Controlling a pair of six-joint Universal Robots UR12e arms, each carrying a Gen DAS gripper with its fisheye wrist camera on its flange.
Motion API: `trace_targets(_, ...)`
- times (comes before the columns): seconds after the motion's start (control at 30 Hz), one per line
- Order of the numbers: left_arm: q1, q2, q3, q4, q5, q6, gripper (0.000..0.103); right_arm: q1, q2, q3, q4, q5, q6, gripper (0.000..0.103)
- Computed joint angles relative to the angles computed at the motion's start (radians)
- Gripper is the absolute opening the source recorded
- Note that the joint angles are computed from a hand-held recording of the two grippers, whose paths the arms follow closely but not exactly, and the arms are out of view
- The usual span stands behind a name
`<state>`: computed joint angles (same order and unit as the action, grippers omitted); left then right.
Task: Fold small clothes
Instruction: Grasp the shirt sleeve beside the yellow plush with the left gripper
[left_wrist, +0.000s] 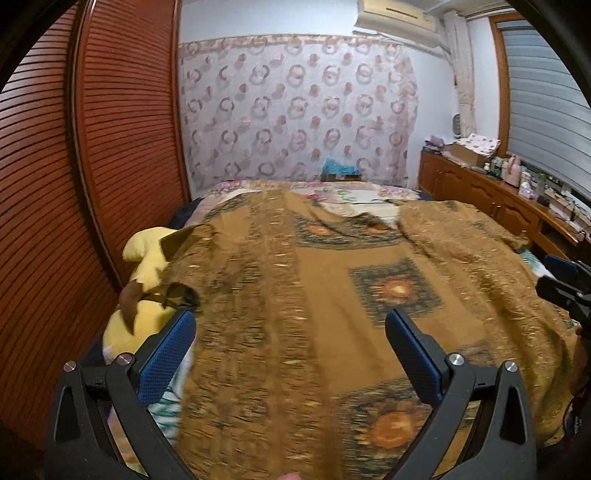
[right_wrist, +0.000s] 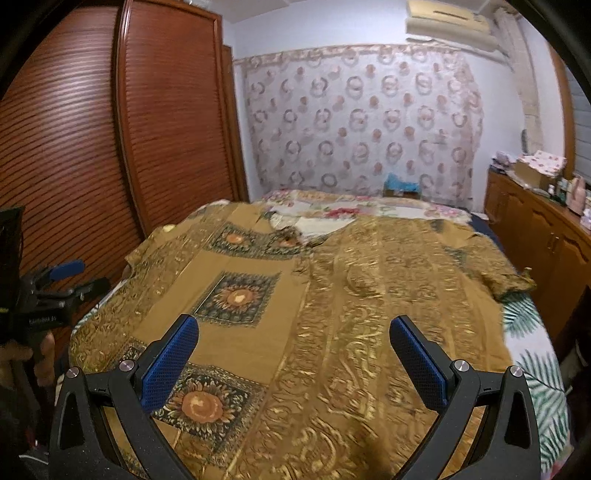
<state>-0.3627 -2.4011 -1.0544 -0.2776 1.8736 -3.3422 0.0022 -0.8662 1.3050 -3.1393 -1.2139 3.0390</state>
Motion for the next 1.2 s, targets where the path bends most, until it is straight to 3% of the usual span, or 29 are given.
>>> trace_targets(0.3,0.069,0.01,-0.005,-0.076,-0.016,-0.045,0.103,-0.003,0.047,-0.13,0.253,0.068,-0.088,0.103)
trace_targets(0.43,0.097,0.005,0.01,-0.118,-0.053,-0.06,0.1,-0.003,0.059,-0.169,0.316,0.062,-0.132,0.103)
trace_targets(0.5,0.108,-0.004,0.032,-0.16,-0.08,-0.076,0.092,-0.001,0.062,-0.179,0.334,0.052,-0.154,0.103)
trace_targets(0.67,0.121,-0.04,0.101,-0.284,-0.128,-0.068,0.081,0.0,0.072,-0.199,0.355,0.04,-0.169,0.103)
trace_targets(0.77,0.117,-0.055,0.128,-0.344,-0.092,-0.049,0.079,-0.004,0.07,-0.198,0.365,0.05,-0.161,0.103)
trace_targets(0.97,0.119,-0.079,0.169,-0.401,-0.019,-0.007,0.065,0.003,0.07,-0.191,0.348,0.034,-0.179,0.102)
trace_targets(1.13,0.131,-0.089,0.185,-0.4,-0.021,0.003,0.053,0.013,0.093,-0.216,0.351,0.038,-0.153,0.102)
trace_targets(1.2,0.134,-0.097,0.196,-0.391,-0.02,0.012,0.039,0.013,0.098,-0.229,0.368,0.043,-0.134,0.102)
